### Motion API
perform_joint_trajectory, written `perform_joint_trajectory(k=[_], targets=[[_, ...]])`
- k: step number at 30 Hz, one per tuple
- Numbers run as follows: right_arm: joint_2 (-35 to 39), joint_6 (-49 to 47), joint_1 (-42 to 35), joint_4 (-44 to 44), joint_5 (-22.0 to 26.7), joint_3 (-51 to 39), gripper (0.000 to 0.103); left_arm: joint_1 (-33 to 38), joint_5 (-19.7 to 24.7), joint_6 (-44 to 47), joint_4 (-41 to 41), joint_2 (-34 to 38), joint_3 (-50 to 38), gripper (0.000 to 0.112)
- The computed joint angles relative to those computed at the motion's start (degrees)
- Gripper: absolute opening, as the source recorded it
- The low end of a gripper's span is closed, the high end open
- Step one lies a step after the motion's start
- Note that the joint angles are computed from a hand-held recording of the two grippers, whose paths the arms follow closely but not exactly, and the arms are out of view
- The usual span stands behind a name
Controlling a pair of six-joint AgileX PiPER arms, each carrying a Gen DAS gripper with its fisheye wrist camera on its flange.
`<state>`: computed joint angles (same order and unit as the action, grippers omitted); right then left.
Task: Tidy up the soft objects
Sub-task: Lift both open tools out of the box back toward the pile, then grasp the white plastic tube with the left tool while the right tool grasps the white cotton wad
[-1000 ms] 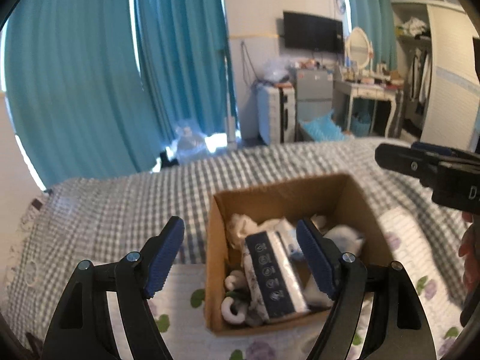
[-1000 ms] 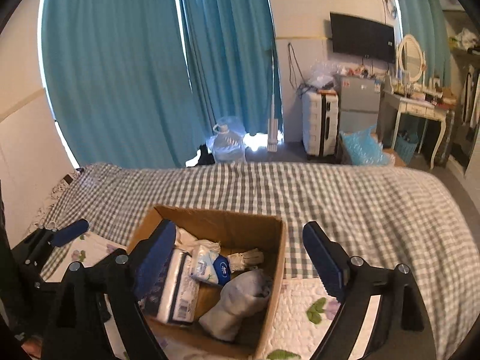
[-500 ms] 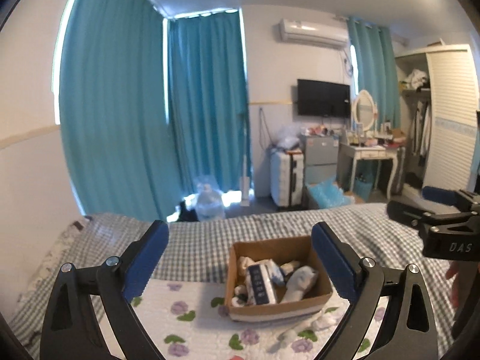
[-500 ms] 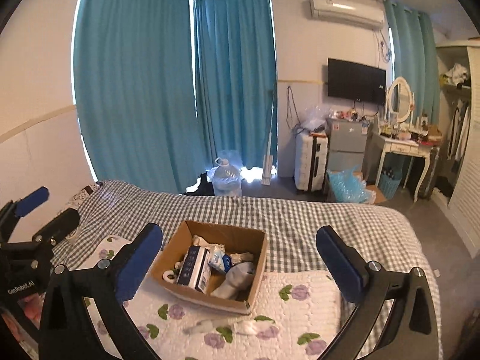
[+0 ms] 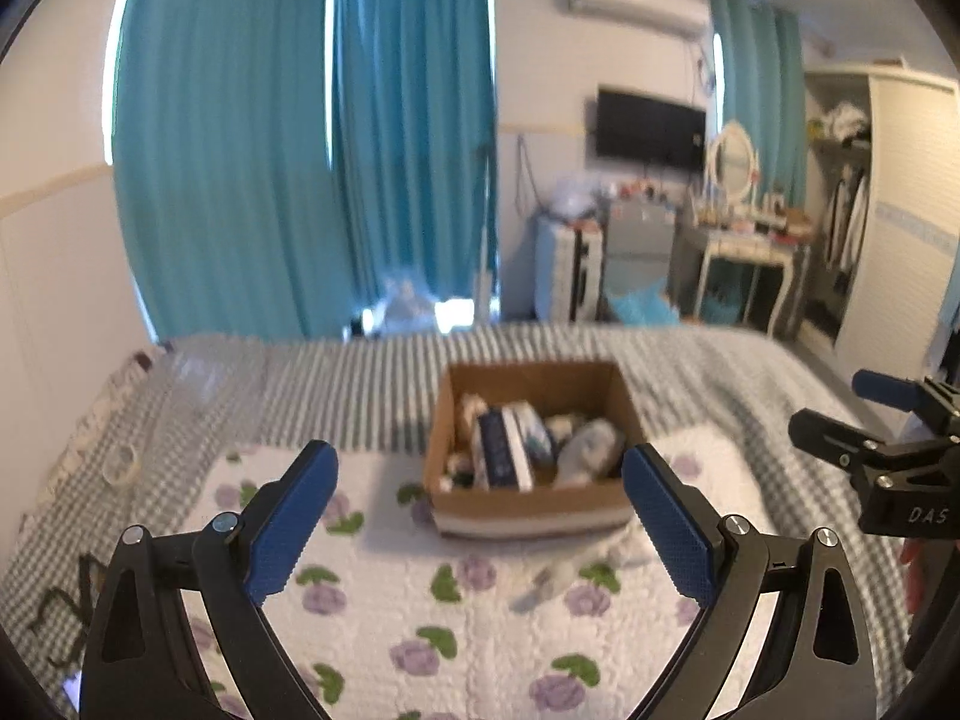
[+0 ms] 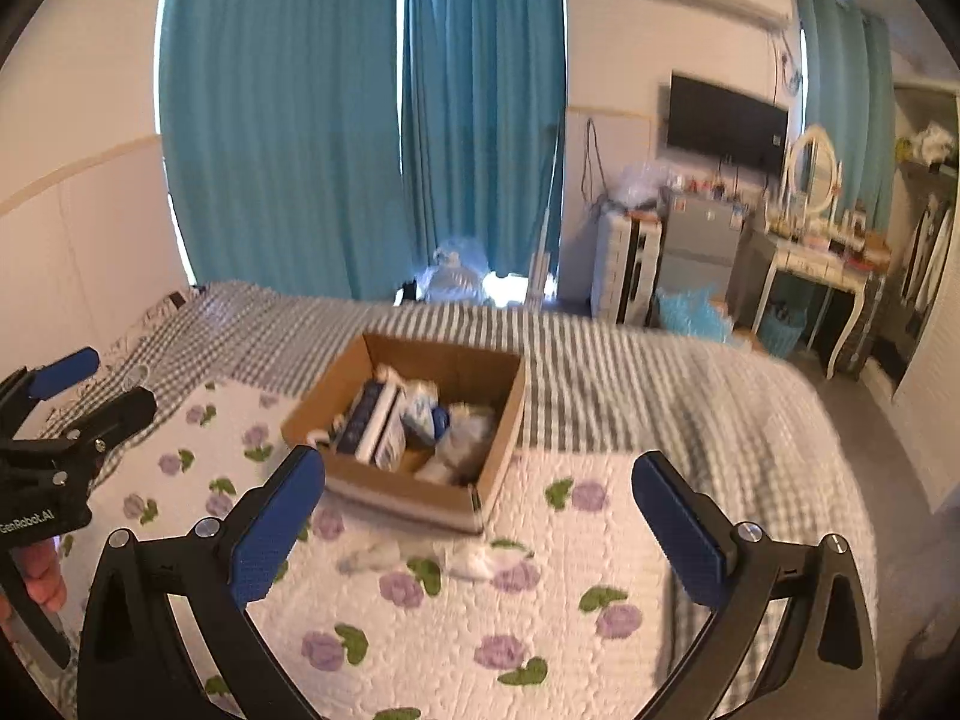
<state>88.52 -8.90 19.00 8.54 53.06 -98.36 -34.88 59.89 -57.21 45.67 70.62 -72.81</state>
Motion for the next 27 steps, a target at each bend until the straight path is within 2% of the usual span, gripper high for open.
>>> perform_joint_trajectory(k=[2, 6, 9, 13, 15, 19, 20, 23, 25, 27], targets=[[1.02, -1.49, -1.10, 1.34, -1.63, 2.67, 0.103, 1.31, -1.58, -0.05, -1.34, 2.13, 0.92, 0.098], [5.34, -5.20, -3.49, 5.21, -5.08, 7.53, 0.103, 2.97, -8.43, -2.64, -2.33, 6.44, 5.73, 0.098], [9.21, -9.78, -4.61, 9.57, -7.66, 10.01, 0.103, 5.53, -16.16, -4.33, -3.39, 9.42, 9.26, 0.098], [13.52, -10.66, -3.12, 8.12, -12.91, 12.72, 0.103, 7.91, -23.80, -8.11, -1.60, 14.37, 12.48, 0.098], [16.35, -11.91, -3.14, 9.07, -13.99, 12.49, 0.103, 8.46, -23.98, -9.94, -0.16, 17.94, 12.34, 0.098], [20.96, -12.10, -2.82, 9.23, -15.72, 11.89, 0.101, 12.68, -27.12, 1.54, -11.56, 24.25, 9.99, 0.097], [22.39, -12.15, -2.63, 9.20, -15.81, 11.40, 0.099, 13.04, -27.81, 1.57, -11.94, 25.13, 10.07, 0.095], [25.13, -12.39, -2.41, 9.97, -15.45, 10.25, 0.082, 13.63, -31.50, 0.06, -11.22, 26.06, 11.89, 0.094], [26.72, -11.74, -1.96, 9.07, -15.21, 9.49, 0.063, 13.47, -33.32, 0.75, -11.48, 26.51, 12.64, 0.094], [26.91, -13.77, -2.10, 11.62, -16.50, 10.46, 0.051, 12.49, -33.69, -0.88, -8.70, 27.14, 13.15, 0.094]])
